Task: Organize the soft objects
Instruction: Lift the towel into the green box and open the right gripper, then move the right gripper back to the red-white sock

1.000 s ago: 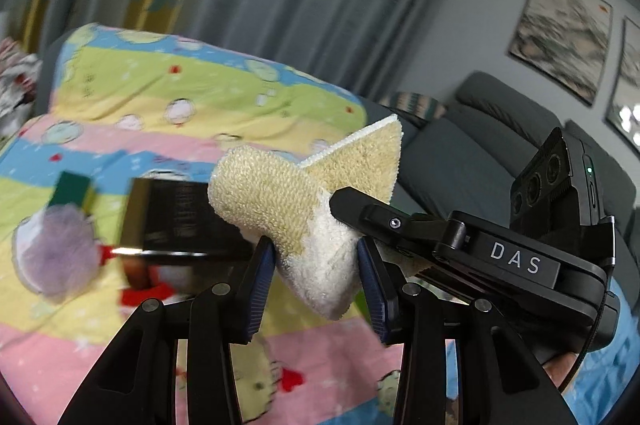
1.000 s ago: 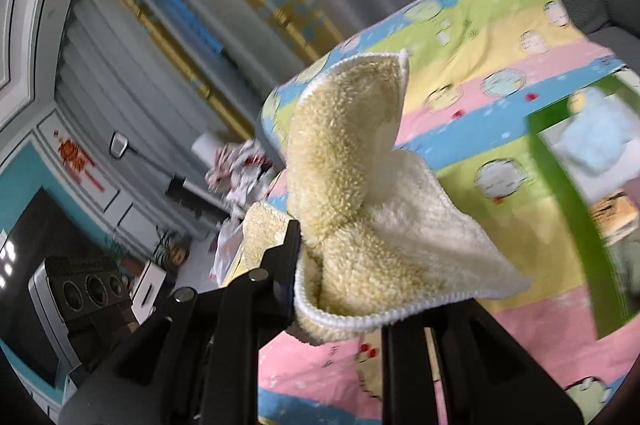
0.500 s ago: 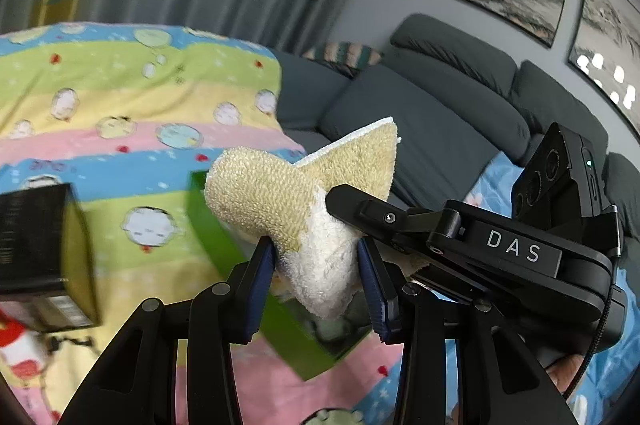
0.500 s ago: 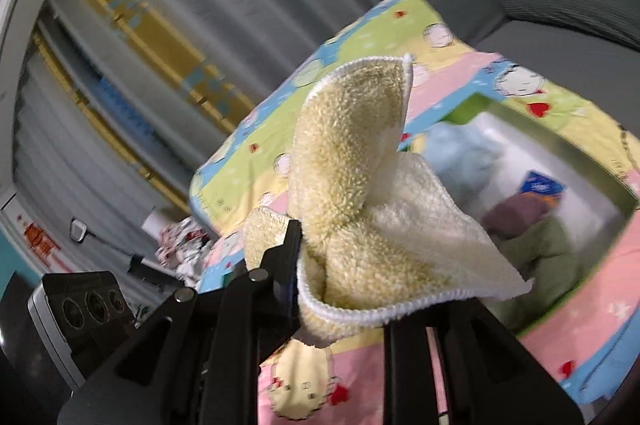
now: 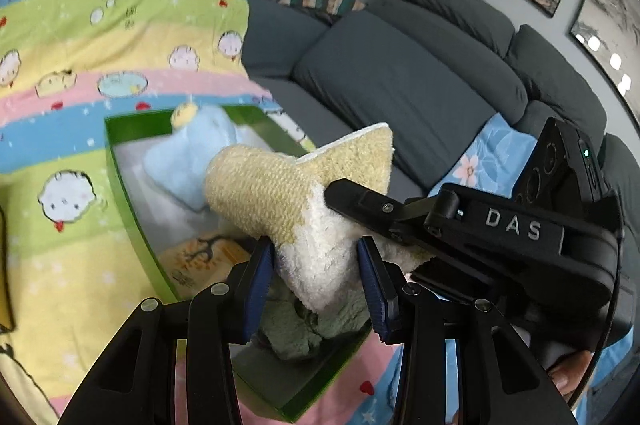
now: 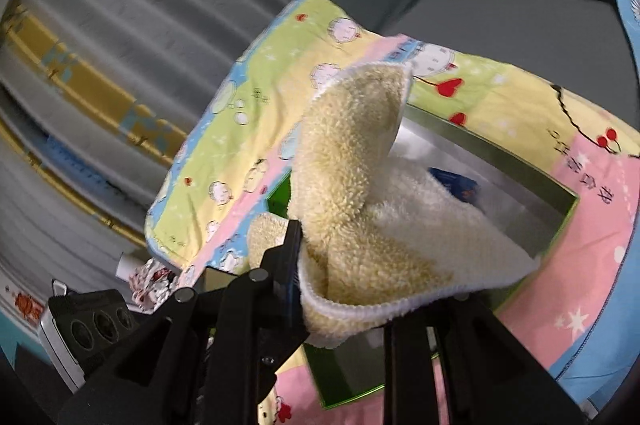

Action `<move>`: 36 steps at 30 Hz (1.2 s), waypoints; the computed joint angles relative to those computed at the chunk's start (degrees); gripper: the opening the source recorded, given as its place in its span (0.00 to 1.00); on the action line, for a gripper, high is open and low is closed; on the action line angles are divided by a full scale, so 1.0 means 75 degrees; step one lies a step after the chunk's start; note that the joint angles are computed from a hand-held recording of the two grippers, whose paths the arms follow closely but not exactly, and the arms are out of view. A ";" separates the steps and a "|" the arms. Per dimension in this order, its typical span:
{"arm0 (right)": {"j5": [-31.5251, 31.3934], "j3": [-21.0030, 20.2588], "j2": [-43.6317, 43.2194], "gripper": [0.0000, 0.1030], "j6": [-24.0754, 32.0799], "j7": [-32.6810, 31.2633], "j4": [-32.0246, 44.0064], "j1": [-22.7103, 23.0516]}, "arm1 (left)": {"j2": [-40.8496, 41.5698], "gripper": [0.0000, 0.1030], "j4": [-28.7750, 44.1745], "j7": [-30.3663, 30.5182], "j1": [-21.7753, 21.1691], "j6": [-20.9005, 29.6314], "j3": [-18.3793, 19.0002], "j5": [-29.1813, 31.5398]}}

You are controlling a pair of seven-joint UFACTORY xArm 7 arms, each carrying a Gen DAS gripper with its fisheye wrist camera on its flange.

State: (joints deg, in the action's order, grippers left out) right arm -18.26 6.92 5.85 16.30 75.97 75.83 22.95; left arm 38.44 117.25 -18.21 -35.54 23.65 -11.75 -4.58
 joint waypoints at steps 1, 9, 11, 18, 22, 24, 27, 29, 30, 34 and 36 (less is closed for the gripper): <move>-0.0034 -0.0013 0.0020 0.20 0.0159 0.0048 0.0043 0.0013 | 0.0011 0.41 -0.0034 -0.0009 -0.0011 0.0022 0.0016 0.0011; 0.0497 0.0022 0.0366 0.23 0.1294 -0.0323 0.0480 0.0006 | 0.0261 0.41 0.0277 -0.0353 -0.0206 0.0532 0.0251 0.0244; 0.0619 0.0036 0.0301 0.30 0.1106 -0.0488 0.0368 -0.0027 | 0.0139 0.41 0.0111 -0.0316 -0.0191 0.0519 0.0231 0.0284; -0.0256 0.0013 -0.0236 0.67 0.1097 0.0305 0.0119 0.0049 | -0.0438 0.55 -0.0684 -0.0482 -0.0051 0.0063 0.0201 0.0263; -0.0694 0.0139 -0.0548 0.88 0.0763 0.0654 -0.0093 -0.0050 | -0.0891 0.68 -0.1303 -0.0562 0.0065 -0.0367 0.0167 0.0274; -0.0970 0.0226 -0.0680 0.90 0.0677 0.0845 -0.0130 -0.0100 | -0.1125 0.78 -0.1588 -0.0593 0.0158 -0.0495 0.0126 0.0246; -0.1474 0.0365 -0.0787 0.94 0.0768 0.1148 -0.0071 -0.0151 | -0.1555 0.82 -0.2129 -0.0587 0.0335 -0.0749 0.0041 0.0172; -0.1823 0.0456 -0.0814 0.97 0.0913 0.1318 0.0030 -0.0158 | -0.1808 0.82 -0.2424 -0.0660 0.0355 -0.0857 0.0096 0.0245; -0.1975 0.0495 -0.0817 0.97 0.0969 0.1377 0.0086 -0.0152 | -0.1960 0.82 -0.2596 -0.0747 0.0348 -0.0891 0.0165 0.0317; -0.2269 0.0597 -0.0693 0.99 0.1172 0.1389 0.0376 -0.0059 | -0.2544 0.84 -0.3322 -0.1009 0.0462 -0.0974 0.0235 0.0467; -0.2305 0.0608 -0.0606 0.99 0.1275 0.1307 0.0514 0.0020 | -0.2829 0.85 -0.3715 -0.1177 0.0534 -0.1054 0.0268 0.0541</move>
